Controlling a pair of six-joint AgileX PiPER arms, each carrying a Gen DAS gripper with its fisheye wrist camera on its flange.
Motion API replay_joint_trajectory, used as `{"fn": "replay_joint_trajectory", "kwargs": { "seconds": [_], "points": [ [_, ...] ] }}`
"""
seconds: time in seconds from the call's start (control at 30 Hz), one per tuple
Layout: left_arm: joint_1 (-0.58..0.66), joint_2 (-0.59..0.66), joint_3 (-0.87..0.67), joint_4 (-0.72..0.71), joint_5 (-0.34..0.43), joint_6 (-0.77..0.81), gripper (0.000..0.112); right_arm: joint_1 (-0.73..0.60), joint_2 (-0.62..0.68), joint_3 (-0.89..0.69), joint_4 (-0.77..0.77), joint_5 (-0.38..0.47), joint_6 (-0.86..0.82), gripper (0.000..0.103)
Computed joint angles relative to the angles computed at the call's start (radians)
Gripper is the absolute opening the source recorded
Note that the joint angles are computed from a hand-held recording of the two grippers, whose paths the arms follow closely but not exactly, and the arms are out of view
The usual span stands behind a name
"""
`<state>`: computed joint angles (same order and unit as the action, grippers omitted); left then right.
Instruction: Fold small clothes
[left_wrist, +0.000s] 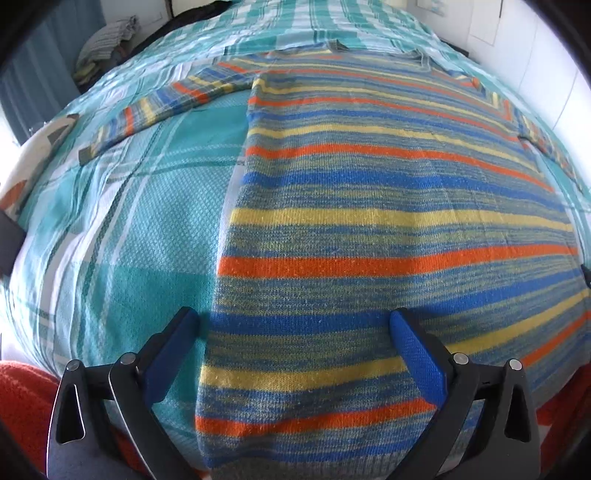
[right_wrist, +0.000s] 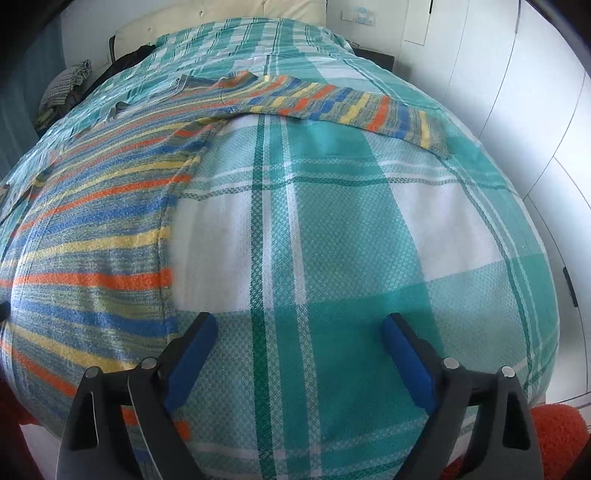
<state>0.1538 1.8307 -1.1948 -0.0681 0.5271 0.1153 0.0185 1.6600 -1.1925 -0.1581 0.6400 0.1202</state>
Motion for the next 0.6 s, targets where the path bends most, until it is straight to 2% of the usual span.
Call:
{"fn": "replay_joint_trajectory", "kwargs": {
  "seconds": [0.27, 0.6],
  "points": [
    [-0.016, 0.004, -0.005, 0.044, 0.007, -0.036, 0.103, 0.012, 0.034, -0.018, -0.054, -0.001, 0.058, 0.101],
    [-0.018, 0.012, -0.021, 0.048, 0.028, -0.032, 0.103, 0.012, 0.041, -0.022, -0.057, 0.004, 0.063, 0.102]
  ]
}}
